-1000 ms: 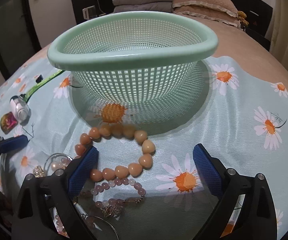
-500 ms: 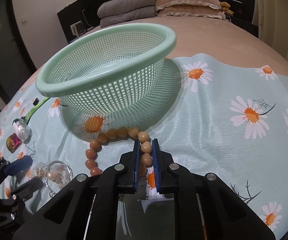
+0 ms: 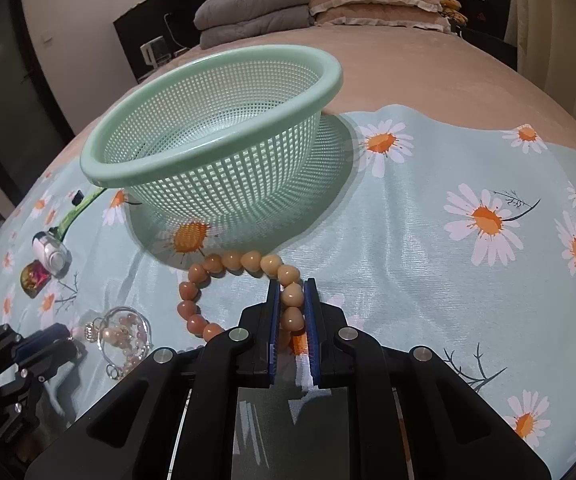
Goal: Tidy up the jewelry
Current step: 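Grasp the orange bead bracelet with the right tool while the left tool grasps a pearl earring, then carry both items over the green basket and open both tools to drop them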
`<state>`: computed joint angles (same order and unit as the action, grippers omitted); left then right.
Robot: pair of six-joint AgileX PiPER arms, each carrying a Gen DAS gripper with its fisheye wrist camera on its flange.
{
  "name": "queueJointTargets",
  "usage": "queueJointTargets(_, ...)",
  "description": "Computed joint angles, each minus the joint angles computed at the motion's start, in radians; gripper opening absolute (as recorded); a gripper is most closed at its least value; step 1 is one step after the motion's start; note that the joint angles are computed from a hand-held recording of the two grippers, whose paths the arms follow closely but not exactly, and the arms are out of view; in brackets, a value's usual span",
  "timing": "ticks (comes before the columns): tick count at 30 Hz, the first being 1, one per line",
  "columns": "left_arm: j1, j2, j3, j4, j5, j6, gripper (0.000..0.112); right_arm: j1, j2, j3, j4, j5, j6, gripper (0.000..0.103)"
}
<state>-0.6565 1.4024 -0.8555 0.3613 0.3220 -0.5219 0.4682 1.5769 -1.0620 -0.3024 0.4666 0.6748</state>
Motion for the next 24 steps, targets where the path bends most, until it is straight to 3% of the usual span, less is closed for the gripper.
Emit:
queueJointTargets(3, 0.013, -0.012, -0.015, -0.081, 0.036, 0.085, 0.011, 0.003, -0.018, 0.004, -0.001, 0.006, 0.003, 0.011)
queueJointTargets(7, -0.013, -0.068, -0.023, 0.020, 0.097, -0.008, 0.011, 0.000, -0.056, -0.004, 0.016, 0.018, -0.008, 0.011)
queueJointTargets(12, -0.018, -0.137, -0.068, -0.016, 0.178, 0.037, 0.011, 0.042, -0.135, -0.005, -0.144, 0.042, 0.152, 0.011)
queueJointTargets(14, -0.025, -0.147, -0.102, -0.022, 0.203, 0.055, 0.011, 0.041, -0.164, -0.011, -0.142, 0.036, 0.161, 0.011)
queueJointTargets(19, -0.011, -0.092, -0.204, -0.065, 0.232, 0.106, 0.012, 0.076, -0.218, -0.052, -0.275, 0.035, 0.275, 0.011)
queueJointTargets(24, 0.044, 0.004, -0.345, -0.214, 0.250, 0.265, 0.012, 0.056, -0.187, -0.123, -0.240, -0.028, 0.245, 0.011)
